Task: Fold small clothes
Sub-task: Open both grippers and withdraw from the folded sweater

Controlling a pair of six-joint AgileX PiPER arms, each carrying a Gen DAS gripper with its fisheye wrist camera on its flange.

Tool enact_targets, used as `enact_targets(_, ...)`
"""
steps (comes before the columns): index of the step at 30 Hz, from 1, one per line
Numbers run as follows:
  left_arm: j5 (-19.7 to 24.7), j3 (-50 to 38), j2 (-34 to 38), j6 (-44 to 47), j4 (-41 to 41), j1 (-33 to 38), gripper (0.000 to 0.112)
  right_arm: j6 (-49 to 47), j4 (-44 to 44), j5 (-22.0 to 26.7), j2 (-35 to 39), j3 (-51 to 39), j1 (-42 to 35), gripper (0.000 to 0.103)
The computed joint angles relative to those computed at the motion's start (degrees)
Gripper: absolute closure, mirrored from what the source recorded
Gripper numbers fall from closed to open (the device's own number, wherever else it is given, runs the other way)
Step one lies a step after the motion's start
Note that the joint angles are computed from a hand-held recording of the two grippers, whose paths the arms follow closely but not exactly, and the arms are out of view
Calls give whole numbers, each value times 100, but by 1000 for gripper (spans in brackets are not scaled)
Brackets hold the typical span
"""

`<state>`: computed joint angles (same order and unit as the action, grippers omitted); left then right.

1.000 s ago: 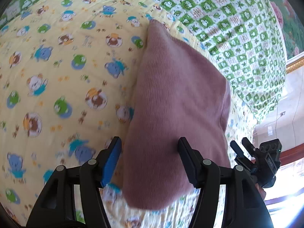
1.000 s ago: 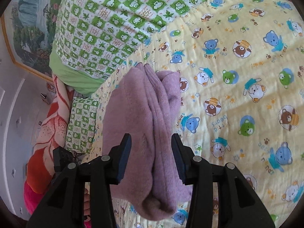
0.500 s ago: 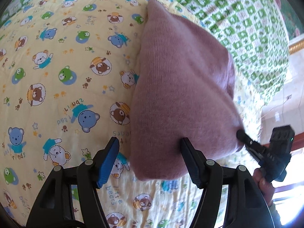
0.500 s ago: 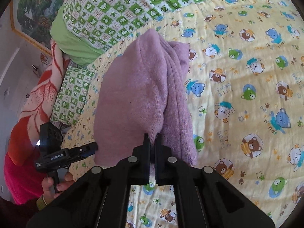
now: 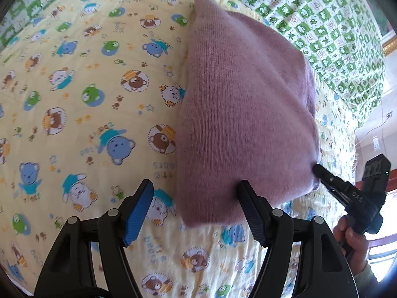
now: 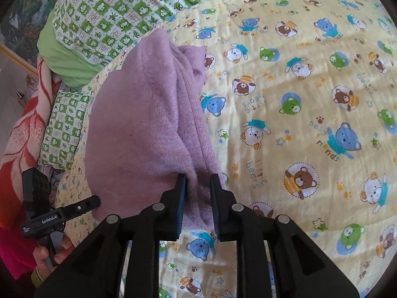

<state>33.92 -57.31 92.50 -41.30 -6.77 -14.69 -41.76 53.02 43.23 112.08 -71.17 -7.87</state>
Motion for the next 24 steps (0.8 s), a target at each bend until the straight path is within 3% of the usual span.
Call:
enact_targets(6,131,317,-374,-829,852,-440,40,-47,-178,-367,-529,493,25,76)
enact_targets(9,205,448,-538,-1168,1178,-626,39,-191,-165,-460,-813,803,43,65)
enact_targets(14,309,696,-790,-1847,1771,-936,39,-448,-252,-782,-1339,1347,307,62)
enact_targets(19,490,945,-982,-2661,2516,-1391,39,-810,-106,-1078,-1691,1821,591,48)
enact_targets(24,823,1203,-1146,-3294,3084,-1989,39,-1225,306,-1295,-1862,2261,730,41)
